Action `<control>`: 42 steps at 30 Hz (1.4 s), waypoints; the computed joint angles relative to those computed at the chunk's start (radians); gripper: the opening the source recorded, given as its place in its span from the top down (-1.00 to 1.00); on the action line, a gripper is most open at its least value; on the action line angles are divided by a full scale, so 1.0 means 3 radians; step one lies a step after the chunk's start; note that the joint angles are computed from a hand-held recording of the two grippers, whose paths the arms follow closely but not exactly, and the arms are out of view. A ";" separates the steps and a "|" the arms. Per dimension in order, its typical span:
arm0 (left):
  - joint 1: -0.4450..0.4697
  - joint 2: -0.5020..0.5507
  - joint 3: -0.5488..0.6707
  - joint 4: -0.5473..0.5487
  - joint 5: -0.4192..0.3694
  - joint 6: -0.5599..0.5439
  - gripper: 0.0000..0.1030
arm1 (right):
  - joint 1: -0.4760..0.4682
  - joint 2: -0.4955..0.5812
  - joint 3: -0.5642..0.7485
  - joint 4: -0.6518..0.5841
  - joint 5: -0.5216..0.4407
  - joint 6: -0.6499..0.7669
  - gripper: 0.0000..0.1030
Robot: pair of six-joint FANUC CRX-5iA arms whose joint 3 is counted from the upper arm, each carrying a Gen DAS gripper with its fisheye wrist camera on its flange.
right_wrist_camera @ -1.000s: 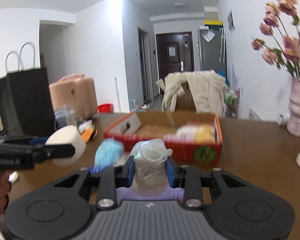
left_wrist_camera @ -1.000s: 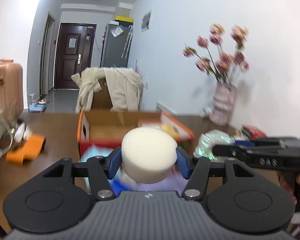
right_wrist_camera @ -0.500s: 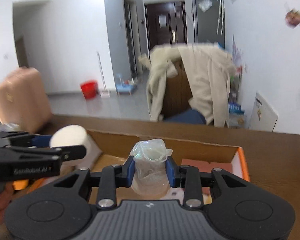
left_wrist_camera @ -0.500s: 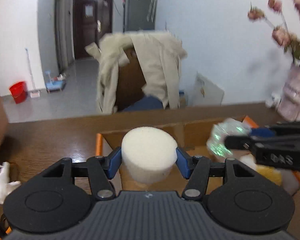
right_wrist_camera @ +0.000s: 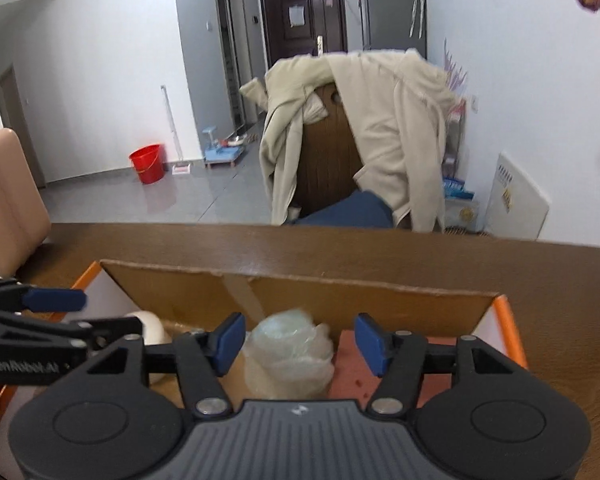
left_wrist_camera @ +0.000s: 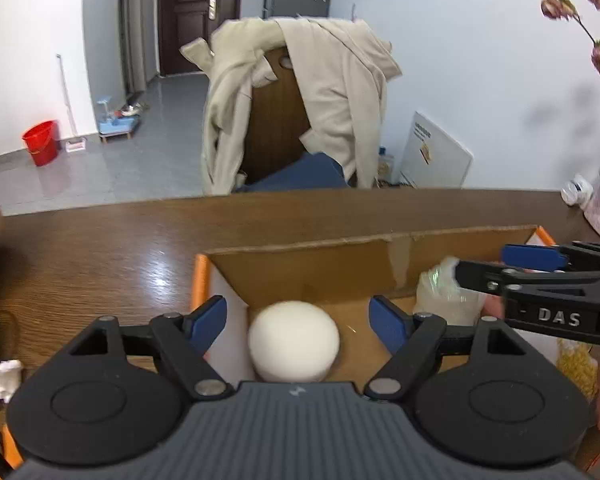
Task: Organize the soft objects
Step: 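Carry the white sponge and plastic bag into the box and open both grippers, then move both grippers back toward the remaining items on the table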
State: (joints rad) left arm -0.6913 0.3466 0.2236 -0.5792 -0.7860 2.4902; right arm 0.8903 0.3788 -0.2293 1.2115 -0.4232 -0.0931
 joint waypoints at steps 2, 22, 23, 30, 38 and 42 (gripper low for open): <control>-0.0040 -0.0090 -0.0032 -0.0088 -0.0035 0.0084 -0.57 | 0.0000 -0.0121 -0.0110 0.0180 -0.0003 -0.0126 -0.17; -0.2318 -0.1117 -0.0514 -0.2119 -0.1712 0.1643 -0.89 | 0.1337 -0.2161 -0.1725 0.0948 -0.1343 -0.0864 -0.58; -0.2462 -0.1116 -0.0546 -0.2208 -0.1816 0.1721 -0.94 | 0.1479 -0.2219 -0.1809 0.0963 -0.1459 -0.0942 -0.61; -0.3325 -0.0727 -0.0612 -0.2492 -0.2789 0.2663 -0.98 | 0.2576 -0.2218 -0.2314 0.0978 -0.2523 -0.1501 -0.73; -0.3784 -0.0371 -0.0587 -0.2207 -0.3043 0.3310 -1.00 | 0.3745 -0.1782 -0.2426 0.0305 -0.3084 -0.2118 -0.78; -0.3780 -0.0350 -0.0641 -0.2093 -0.2866 0.3332 -1.00 | 0.3860 -0.1733 -0.2423 0.0130 -0.2879 -0.2202 -0.78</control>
